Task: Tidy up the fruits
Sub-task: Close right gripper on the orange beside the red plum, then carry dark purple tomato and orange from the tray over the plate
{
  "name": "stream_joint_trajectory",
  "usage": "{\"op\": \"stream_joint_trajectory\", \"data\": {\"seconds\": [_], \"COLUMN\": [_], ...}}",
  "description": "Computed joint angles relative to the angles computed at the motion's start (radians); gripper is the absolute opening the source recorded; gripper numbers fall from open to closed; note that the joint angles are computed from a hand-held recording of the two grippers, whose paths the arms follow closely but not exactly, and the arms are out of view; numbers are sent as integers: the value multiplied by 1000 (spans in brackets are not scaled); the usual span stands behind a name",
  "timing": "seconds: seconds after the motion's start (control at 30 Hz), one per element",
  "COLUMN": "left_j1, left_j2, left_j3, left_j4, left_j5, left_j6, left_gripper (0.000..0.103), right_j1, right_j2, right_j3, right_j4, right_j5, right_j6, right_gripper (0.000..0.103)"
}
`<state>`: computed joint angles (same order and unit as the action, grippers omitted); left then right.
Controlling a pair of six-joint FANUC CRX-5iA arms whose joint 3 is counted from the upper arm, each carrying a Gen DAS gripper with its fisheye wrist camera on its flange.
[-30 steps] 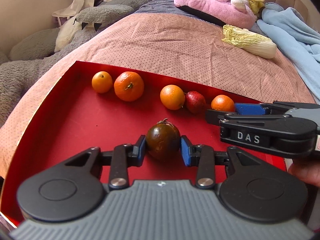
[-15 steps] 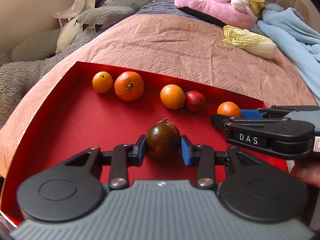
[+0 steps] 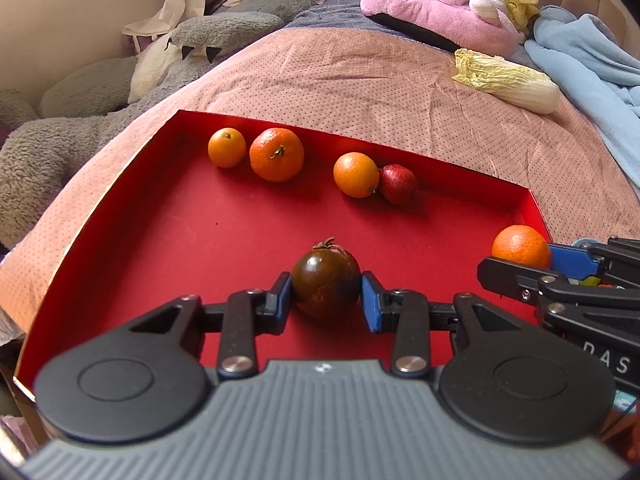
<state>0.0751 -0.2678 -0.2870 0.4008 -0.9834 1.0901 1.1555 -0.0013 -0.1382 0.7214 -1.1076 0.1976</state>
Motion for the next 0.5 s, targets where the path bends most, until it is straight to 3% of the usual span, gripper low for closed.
{"op": "stream_joint_trajectory", "data": {"seconds": [0.5], "left_j1": [-12], "left_j2": [-69], "left_j3": [-26], "left_j4": [-10], "left_j5": [-5], "left_j6": [-17], "left_gripper": [40], "right_j1": [113], "right_j2": [-71], "right_j3": [-59], "right_j4": [56], "right_j5": [-62], "right_j6": [-96], "right_gripper": [43]}}
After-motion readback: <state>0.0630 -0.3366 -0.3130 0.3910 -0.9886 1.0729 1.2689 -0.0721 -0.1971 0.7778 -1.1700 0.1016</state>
